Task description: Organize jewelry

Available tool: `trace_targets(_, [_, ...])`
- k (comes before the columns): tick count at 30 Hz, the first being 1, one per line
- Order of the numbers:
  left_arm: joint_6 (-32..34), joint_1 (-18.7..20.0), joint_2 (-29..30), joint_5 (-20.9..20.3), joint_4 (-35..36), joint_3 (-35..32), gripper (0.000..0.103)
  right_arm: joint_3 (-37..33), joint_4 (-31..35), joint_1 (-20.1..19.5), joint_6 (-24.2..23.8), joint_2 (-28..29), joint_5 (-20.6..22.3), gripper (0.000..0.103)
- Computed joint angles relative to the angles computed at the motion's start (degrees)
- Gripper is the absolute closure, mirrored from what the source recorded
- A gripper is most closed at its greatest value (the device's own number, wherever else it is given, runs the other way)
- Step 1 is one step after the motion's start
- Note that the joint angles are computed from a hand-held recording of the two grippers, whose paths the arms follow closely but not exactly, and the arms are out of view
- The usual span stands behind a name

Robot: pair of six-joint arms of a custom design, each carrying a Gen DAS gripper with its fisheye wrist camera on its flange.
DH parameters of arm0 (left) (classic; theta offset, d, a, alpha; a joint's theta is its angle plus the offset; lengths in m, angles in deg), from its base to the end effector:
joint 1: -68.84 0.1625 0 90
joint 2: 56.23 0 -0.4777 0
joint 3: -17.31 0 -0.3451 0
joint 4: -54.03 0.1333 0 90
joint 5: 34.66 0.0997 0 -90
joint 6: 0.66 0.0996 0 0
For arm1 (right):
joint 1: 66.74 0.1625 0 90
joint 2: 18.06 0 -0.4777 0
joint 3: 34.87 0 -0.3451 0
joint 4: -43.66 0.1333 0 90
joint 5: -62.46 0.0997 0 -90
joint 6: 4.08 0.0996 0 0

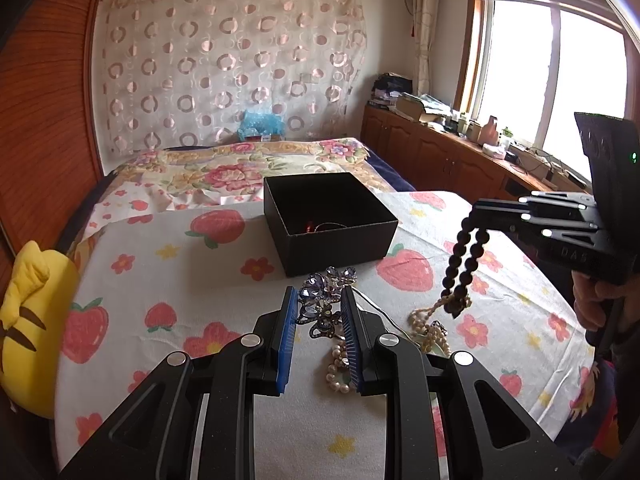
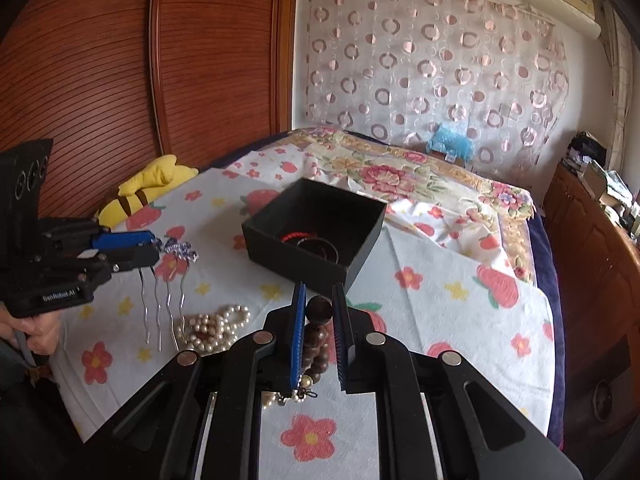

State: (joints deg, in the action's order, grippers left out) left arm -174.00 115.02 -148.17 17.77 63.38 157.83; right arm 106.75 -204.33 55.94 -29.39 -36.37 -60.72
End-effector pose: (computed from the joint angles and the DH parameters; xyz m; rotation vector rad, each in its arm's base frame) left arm 0.0226 -0.2567 0.2613 0.8551 2.3938 -0.9634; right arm 0.2787 -0.2886 0.0123 1.0028 -2.2866 0.8222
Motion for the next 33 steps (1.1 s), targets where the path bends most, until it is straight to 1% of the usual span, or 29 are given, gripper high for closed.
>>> trace_targets(8, [0.2,0.08,-0.1,0.14,0.1,-0.14,0.082,-0.67,1.95,2.0,-0.61,-2.87,-1.21,0.088])
trace_targets(17, [-0.01,-0.19,-0.26,-0.06,0.31,-0.13,0.082,-3.19,6.75,5.51,-2.02,-7.09,-3.54,0.088])
trace_targets(25, [-2.39,-3.02,-1.32,-1.55,2.29,-0.5,0.082,-4.75,9.58,8.64,-3.16,-10.24,-5.56,0.088])
trace_targets(28, [-2.34,-2.79,-1.16,-1.54,2.24,-0.75,0.082,-5.5,10.69,9.54,-3.47,-11.15,-6.1,0.088])
trace_targets(33, [-1.45,-1.2,-0.12,-0.83,1.14,-1.07,0.082,-7.47,13.33,11.53,-4.5,-13.04,-7.55,0.088])
